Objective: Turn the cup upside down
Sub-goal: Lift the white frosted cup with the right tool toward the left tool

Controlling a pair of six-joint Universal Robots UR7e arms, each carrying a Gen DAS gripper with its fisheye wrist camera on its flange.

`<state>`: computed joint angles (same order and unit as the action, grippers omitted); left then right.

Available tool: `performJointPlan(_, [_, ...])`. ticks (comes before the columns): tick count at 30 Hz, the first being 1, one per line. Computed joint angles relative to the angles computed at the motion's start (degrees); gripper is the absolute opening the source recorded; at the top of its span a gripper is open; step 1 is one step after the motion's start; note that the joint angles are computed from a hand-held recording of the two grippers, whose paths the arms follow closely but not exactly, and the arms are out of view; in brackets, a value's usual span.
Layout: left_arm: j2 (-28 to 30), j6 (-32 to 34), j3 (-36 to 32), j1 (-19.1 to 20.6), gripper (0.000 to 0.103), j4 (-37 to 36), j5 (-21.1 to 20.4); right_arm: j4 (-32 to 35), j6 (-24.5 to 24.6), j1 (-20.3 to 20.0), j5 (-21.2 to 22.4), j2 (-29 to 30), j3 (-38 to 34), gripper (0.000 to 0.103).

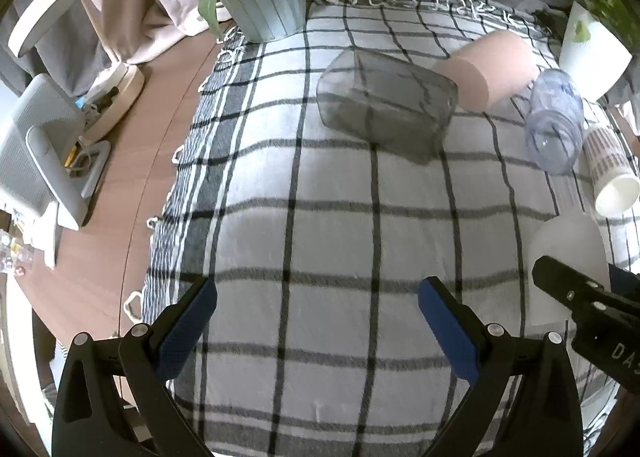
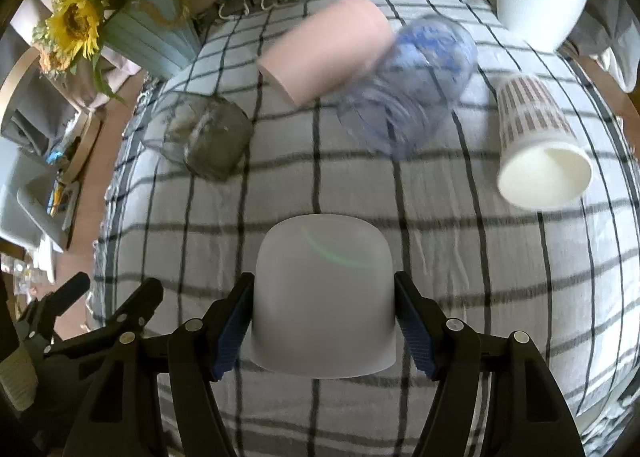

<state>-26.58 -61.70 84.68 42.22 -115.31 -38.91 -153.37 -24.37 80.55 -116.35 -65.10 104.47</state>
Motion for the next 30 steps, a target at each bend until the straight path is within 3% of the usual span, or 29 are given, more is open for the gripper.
performJointPlan(15, [-0.1, -8.1, 0.6, -1.5, 0.103, 5.8, -0.1, -2.0, -3.3, -1.4, 0.7, -1.3, 2.6, 0.068])
performJointPlan(18, [-0.3, -9.3, 0.4, -1.9, 0.103, 6.8, 0.2, -3.0, -3.8, -1.6, 2.3, -2.3, 3.3, 0.079])
performJointPlan(20, [-0.3, -9.7, 0.1, -2.2, 0.103, 7.6, 0.5, -4.3, -4.8, -1.5, 3.7, -3.4, 4.2, 0.081])
performJointPlan(25, [-0.1, -6.6, -0.9, -3.2, 0.103, 5.3, -0.2, -6.2, -6.3, -0.8, 5.5, -6.2, 5.3, 0.081])
performJointPlan(30, [1.9, 0.1, -4.3, -4.1, 0.103, 1.3, -2.6, -9.1, -5.0, -0.5, 3.7, -8.6, 5.7, 0.081])
